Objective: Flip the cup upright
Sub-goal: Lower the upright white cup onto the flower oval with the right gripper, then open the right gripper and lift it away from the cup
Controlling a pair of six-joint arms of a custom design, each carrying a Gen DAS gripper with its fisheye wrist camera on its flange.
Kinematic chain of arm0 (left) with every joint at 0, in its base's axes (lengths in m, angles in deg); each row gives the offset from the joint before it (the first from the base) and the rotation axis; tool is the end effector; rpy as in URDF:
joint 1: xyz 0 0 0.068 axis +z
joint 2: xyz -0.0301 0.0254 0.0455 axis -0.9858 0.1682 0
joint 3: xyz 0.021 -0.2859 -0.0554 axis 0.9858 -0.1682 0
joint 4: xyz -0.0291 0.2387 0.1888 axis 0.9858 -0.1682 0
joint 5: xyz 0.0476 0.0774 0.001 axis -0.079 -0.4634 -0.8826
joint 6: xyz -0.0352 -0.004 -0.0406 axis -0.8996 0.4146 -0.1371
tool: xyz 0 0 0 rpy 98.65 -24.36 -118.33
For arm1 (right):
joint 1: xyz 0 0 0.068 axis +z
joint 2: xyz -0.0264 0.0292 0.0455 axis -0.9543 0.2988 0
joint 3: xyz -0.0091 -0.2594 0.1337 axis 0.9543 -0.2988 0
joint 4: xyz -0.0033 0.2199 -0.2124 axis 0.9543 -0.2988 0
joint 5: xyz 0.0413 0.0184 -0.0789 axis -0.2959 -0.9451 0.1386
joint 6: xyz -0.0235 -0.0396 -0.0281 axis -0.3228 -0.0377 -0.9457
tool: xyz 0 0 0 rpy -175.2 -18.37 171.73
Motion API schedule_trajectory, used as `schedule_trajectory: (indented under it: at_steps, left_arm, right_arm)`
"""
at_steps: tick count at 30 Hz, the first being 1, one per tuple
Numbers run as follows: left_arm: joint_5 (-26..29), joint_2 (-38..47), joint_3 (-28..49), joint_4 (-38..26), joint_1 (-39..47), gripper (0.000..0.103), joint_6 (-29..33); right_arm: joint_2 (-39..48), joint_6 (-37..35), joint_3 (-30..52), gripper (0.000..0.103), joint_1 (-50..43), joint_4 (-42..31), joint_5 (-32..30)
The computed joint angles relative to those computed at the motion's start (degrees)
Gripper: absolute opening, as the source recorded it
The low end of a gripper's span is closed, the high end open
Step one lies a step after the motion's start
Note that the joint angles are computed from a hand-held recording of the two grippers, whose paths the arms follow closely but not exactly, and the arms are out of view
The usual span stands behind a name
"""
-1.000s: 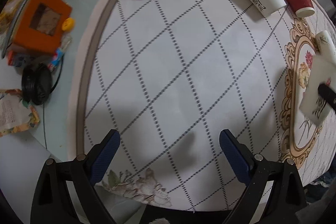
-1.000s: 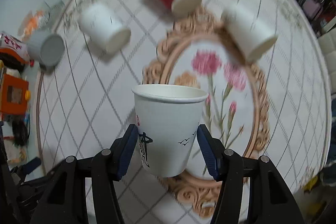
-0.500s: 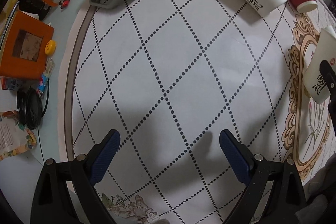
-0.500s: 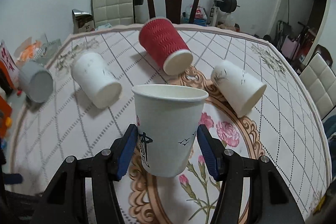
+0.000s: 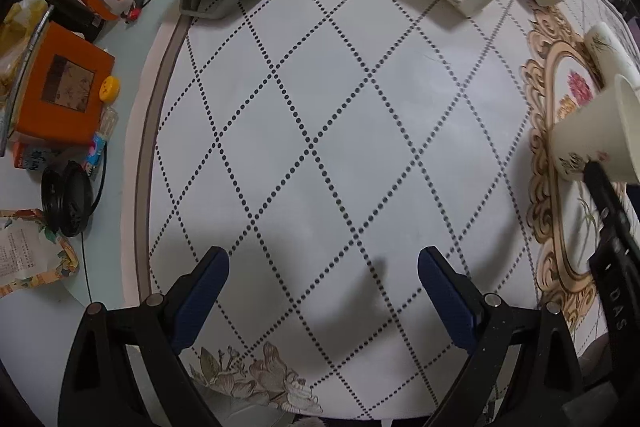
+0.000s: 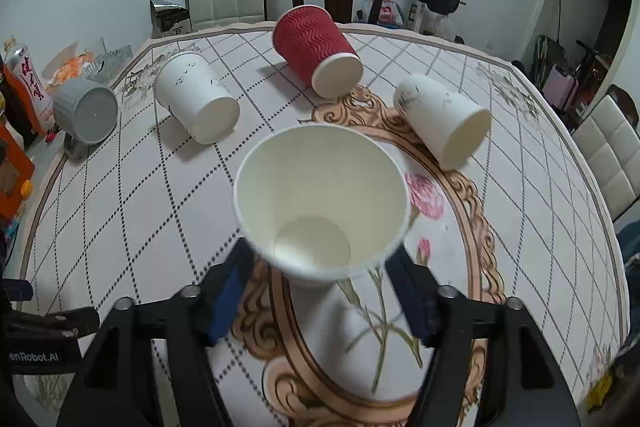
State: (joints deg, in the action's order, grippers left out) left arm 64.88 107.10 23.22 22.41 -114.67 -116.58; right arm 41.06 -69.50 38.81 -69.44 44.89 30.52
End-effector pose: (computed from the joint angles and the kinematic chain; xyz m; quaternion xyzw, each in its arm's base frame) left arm 0.2193 -0.1437 0.0777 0.0465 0.9964 0.0584 0.0410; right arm 0.1815 0.0019 0.0689 0.0858 0.9449 -0.0771 0.3062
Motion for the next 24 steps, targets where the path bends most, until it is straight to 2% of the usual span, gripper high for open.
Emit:
schedule_trajectory:
  at_steps: [1,6,10,11,12,14,17,18,21,24]
  left_arm:
    - [-0.4,-1.3,-0.4,-0.6,-1.1,0.096,-0.7]
    - [-2.2,-8.4,-1.4,-5.3,-7.3,0.096,-5.1]
    - [-3.7,-16.8,-1.2,-11.8,-12.8,0.096,-10.1]
    - [-4.0,-19.2,-0.8,-13.7,-12.3,0.096,-9.4]
    - [-4.5,-21.0,-0.8,-14.7,-11.7,0.096,-8.7]
    - [-6.1,-25.4,-0.1,-18.6,-14.5,0.096,-11.1]
    - [-9.7,-31.0,2.7,-25.8,-21.4,0.096,-17.4]
    - [-11.2,-31.5,2.6,-25.3,-20.6,0.096,-16.7]
    - [-14.8,-35.1,7.1,-33.0,-28.2,0.096,-23.6]
    - [-20.0,-36.1,12.0,-40.8,-36.3,0.097,-32.4]
  right_arm:
    - [-1.3,0.2,-0.1,0.083,0.1,-1.7,0.1]
    - [-16.1,-0.7,-1.7,0.087,-0.6,-16.7,-0.4]
    - [-32.3,-2.7,-0.7,0.100,-3.2,-34.5,-1.5]
    - [-37.2,-3.6,0.3,0.101,-4.3,-40.2,-2.0]
    - [-40.4,-4.5,1.1,0.101,-5.4,-44.1,-2.4]
    - [-47.0,-6.8,4.3,0.102,-8.7,-53.3,-3.6]
    - [-53.3,-11.3,10.0,0.103,-15.9,-64.4,-7.5]
    - [-54.0,-13.3,11.7,0.103,-18.4,-66.5,-9.0]
    - [-56.3,-21.8,18.9,0.103,-29.0,-75.2,-14.1]
    - [-54.3,-38.6,27.1,0.103,-50.6,-83.3,-26.1]
